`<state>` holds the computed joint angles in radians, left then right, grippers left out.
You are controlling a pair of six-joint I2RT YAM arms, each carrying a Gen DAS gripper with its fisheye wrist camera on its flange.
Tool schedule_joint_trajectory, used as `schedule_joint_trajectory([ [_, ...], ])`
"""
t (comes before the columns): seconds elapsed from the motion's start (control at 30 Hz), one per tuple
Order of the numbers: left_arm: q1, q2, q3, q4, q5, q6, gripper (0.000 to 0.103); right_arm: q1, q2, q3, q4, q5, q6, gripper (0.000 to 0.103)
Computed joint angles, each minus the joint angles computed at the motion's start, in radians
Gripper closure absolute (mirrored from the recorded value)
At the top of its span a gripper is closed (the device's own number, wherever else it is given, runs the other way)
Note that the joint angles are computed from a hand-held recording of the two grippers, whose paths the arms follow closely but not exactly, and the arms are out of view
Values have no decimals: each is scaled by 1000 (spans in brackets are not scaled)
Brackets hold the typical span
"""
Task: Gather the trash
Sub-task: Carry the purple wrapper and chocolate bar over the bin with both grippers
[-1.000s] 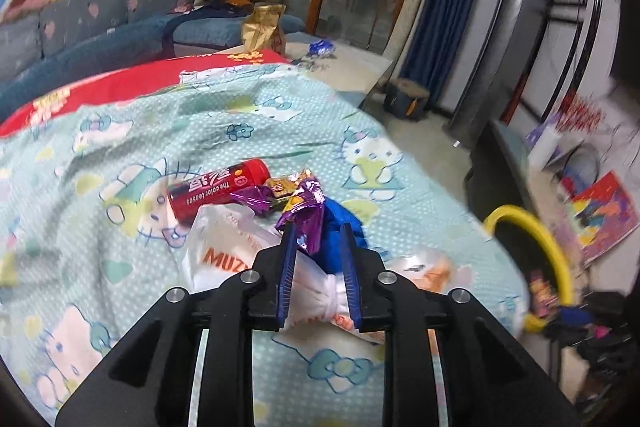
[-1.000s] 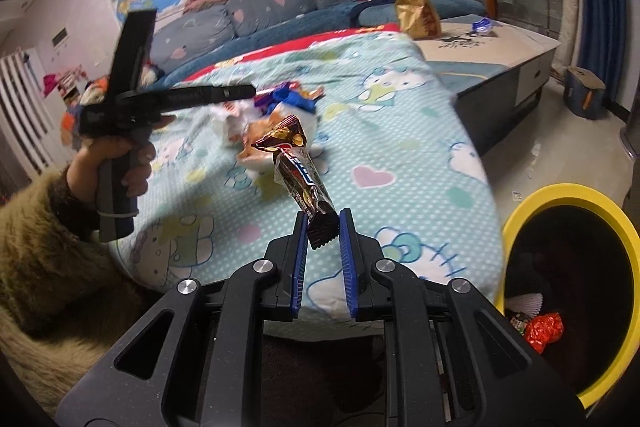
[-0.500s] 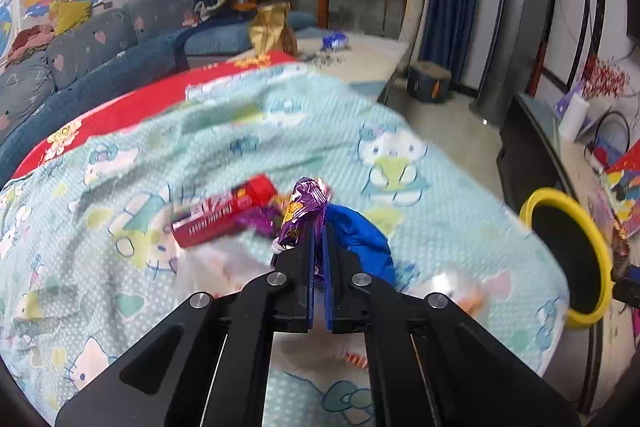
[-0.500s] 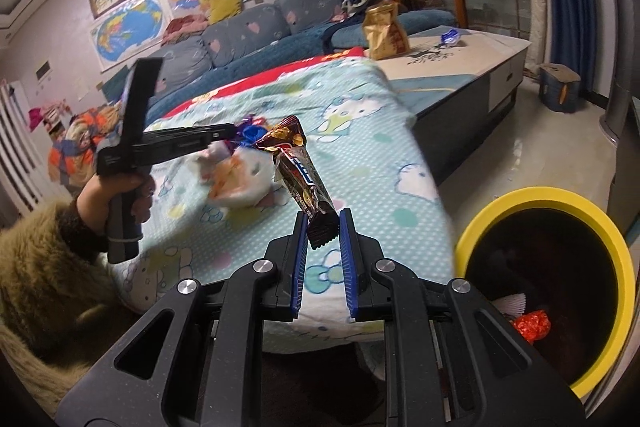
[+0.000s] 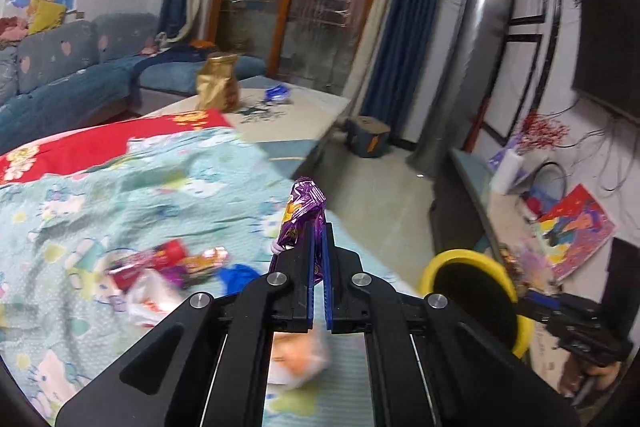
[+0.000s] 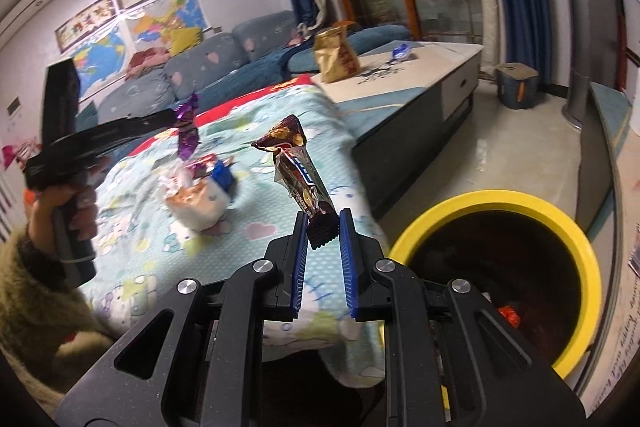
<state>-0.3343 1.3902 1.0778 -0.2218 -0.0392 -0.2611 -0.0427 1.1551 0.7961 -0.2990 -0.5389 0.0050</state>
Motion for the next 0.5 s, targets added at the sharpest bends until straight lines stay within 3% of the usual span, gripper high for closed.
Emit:
schedule_joint_trajectory([
  [0.5, -207, 105, 45, 53, 10, -30, 100, -175, 45, -27, 39, 56, 44, 92],
])
